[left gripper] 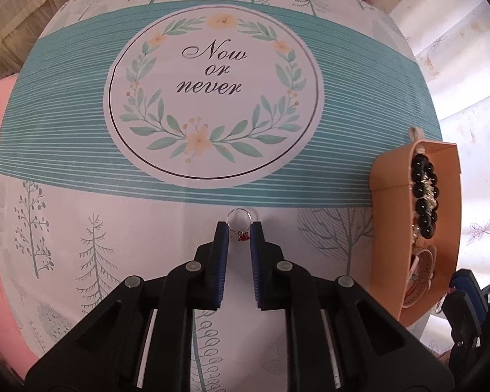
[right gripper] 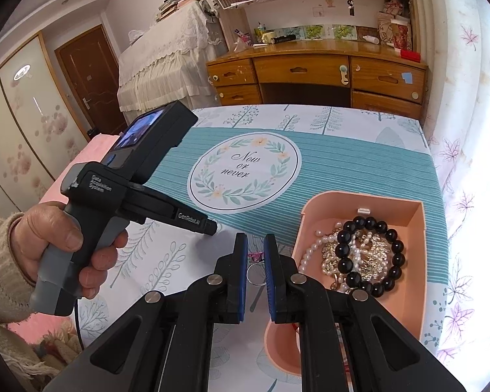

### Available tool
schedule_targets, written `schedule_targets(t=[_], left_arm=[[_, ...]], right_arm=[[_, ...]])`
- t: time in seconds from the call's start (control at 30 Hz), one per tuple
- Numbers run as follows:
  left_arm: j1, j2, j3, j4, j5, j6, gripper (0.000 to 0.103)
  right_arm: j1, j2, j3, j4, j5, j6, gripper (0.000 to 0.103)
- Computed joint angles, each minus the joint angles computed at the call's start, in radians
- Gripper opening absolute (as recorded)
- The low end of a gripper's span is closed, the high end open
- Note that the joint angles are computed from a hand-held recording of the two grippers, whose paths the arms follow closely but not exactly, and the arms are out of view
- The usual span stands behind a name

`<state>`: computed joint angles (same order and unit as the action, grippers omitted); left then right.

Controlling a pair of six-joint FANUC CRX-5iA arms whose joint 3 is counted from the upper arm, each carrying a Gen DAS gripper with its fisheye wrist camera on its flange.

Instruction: Organize jewelry

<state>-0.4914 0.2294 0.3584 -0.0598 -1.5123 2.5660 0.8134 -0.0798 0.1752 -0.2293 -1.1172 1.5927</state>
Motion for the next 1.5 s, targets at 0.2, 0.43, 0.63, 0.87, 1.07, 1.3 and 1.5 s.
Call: schedule_targets(t=[0.2, 0.43, 0.63, 0.87, 1.07, 1.3, 1.5], left_arm=[[-0.031, 0.002, 0.063, -0.002, 0.004, -0.047, 0.011], [-0.104, 0.069, 0.256, -0.013, -0.016, -0.114, 0.011], [-0.158, 0.2, 0.47, -0.028, -0.07, -0.15, 0.011], [-0.173, 0.283, 0.572, -0.042, -0.113, -0.187, 0.011], [-0.191, 0.303, 0.612, -0.071, -0.154, -0.206, 0.011], [-0.208, 0.239, 0.554, -0.092, -0.148, -0.17, 0.012], [-0.236, 0.16, 0.481, -0.127, -0.146, -0.129, 0.012]], right_arm=[[-0.018, -0.04, -0.026, 0.032, 0.029, -0.044, 0.01], [-0.092, -0.077, -0.063, 0.059, 0.028, -0.147, 0.01], [-0.154, -0.077, -0.077, 0.03, -0.003, -0.198, 0.01], [-0.15, -0.086, -0.102, 0.084, 0.009, -0.29, 0.02], [-0.139, -0.111, -0.121, 0.117, 0.026, -0.357, 0.031], [-0.115, -0.161, -0.129, 0.16, 0.004, -0.422, 0.031], [-0.05, -0.216, -0.144, 0.201, -0.032, -0.468, 0.031]])
